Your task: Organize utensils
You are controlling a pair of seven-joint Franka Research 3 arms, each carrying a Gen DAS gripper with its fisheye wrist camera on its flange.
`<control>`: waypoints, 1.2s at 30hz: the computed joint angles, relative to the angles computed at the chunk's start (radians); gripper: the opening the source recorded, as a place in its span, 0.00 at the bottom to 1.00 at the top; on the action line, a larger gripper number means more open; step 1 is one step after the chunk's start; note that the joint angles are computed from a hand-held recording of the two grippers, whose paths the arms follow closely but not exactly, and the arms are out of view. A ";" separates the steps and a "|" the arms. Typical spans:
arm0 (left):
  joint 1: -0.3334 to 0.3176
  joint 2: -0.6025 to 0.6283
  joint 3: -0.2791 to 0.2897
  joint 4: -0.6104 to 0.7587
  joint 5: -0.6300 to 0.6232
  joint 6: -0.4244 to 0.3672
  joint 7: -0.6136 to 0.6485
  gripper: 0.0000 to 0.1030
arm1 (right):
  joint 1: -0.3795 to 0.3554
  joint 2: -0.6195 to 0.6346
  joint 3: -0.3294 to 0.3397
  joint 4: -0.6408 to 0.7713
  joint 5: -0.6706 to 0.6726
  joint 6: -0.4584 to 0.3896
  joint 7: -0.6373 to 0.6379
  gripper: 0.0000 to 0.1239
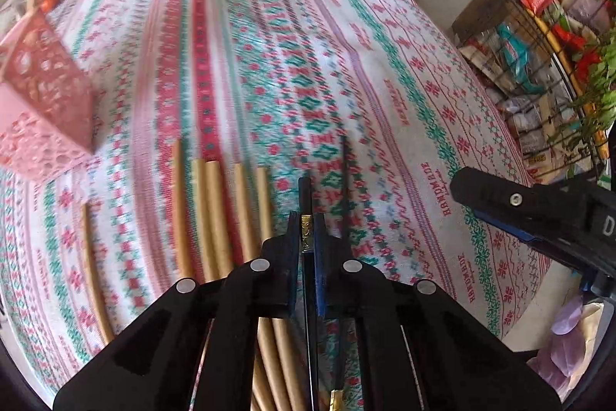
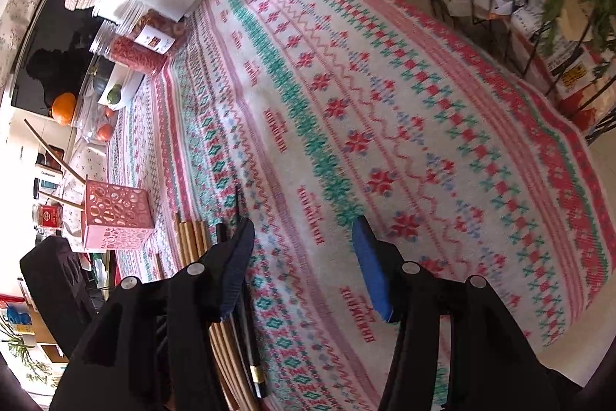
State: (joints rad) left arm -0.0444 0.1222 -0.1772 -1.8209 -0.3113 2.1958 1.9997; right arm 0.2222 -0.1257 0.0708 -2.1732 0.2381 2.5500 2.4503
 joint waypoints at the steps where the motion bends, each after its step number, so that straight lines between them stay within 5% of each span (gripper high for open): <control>1: 0.008 -0.010 0.004 -0.005 -0.020 0.002 0.007 0.06 | 0.003 0.009 0.001 0.010 0.003 -0.001 -0.002 0.43; 9: 0.066 -0.131 0.063 -0.048 -0.210 0.024 0.120 0.06 | 0.046 0.171 0.015 0.199 -0.129 -0.099 0.002 0.50; 12: 0.074 -0.159 0.092 -0.054 -0.256 0.026 0.154 0.06 | 0.089 0.240 0.013 0.297 -0.280 -0.164 0.022 0.31; 13: 0.076 -0.167 0.099 -0.056 -0.268 0.026 0.161 0.06 | 0.107 0.250 0.007 0.312 -0.331 -0.176 0.042 0.12; 16: 0.077 -0.190 0.112 -0.072 -0.288 0.044 0.177 0.06 | 0.142 0.285 0.002 0.350 -0.377 -0.194 0.021 0.04; 24: 0.093 -0.230 0.164 -0.081 -0.418 0.050 0.240 0.06 | 0.158 0.208 -0.010 0.238 -0.392 -0.023 0.056 0.04; 36: 0.128 -0.264 0.214 -0.070 -0.538 0.071 0.261 0.06 | 0.089 0.015 0.043 0.108 -0.521 0.106 0.163 0.04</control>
State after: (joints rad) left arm 0.0832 -0.1416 0.0364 -1.8913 -0.8496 2.2665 2.2612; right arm 0.3111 -0.1105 0.1138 -2.0650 -0.2832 2.6563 2.6136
